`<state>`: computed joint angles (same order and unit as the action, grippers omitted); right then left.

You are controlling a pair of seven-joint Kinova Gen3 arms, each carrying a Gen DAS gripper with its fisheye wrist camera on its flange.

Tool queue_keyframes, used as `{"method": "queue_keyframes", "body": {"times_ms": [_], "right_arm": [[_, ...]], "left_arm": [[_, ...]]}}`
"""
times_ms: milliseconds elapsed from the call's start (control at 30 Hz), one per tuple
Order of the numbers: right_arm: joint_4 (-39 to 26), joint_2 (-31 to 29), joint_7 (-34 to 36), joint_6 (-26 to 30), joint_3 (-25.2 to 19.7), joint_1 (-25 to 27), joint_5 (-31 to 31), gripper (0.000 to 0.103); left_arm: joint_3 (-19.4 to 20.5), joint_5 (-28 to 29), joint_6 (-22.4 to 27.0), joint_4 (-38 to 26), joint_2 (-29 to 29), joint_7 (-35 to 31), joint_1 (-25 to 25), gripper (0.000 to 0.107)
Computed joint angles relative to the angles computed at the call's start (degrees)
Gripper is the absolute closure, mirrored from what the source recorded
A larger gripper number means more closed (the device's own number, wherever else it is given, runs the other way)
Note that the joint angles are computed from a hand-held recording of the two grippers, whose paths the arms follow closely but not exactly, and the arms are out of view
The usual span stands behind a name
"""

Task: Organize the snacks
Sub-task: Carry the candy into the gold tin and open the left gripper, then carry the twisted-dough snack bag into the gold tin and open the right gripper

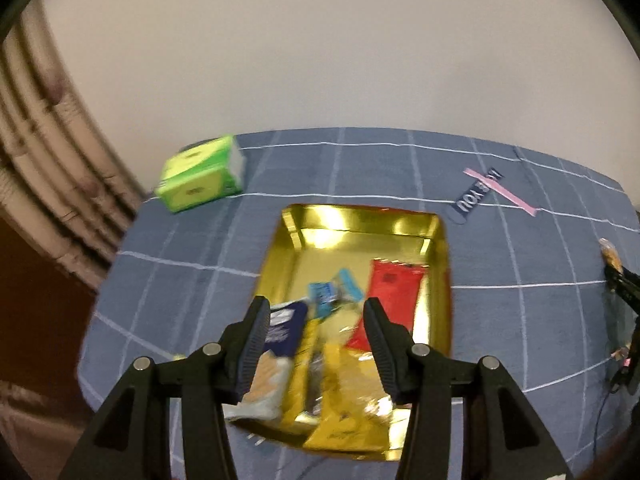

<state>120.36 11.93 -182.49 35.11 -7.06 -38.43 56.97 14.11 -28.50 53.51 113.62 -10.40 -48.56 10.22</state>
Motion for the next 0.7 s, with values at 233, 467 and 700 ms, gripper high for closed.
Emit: {"method": "queue_keyframes", "body": {"times_ms": [233,467,700], "right_arm": [[-4.4,1.3,3.1,6.0,-0.7,-0.8,-7.8,0.068],[-6.1,1.3,2.7,10.0,-1.3,-3.2,-11.8,0.068],[-6.4,0.1,0.5,12.3,-2.6,-5.5,-12.6,0.069]], "left_arm": [[0.0,0.7,0.0,4.9,-5.2,0.5,-2.0,0.058],[2.7,0.8,-0.6,10.2,-10.7,2.5,-4.8,0.058],[4.0,2.1,-1.9,13.3,-14.5,2.2,-7.1,0.058]]}}
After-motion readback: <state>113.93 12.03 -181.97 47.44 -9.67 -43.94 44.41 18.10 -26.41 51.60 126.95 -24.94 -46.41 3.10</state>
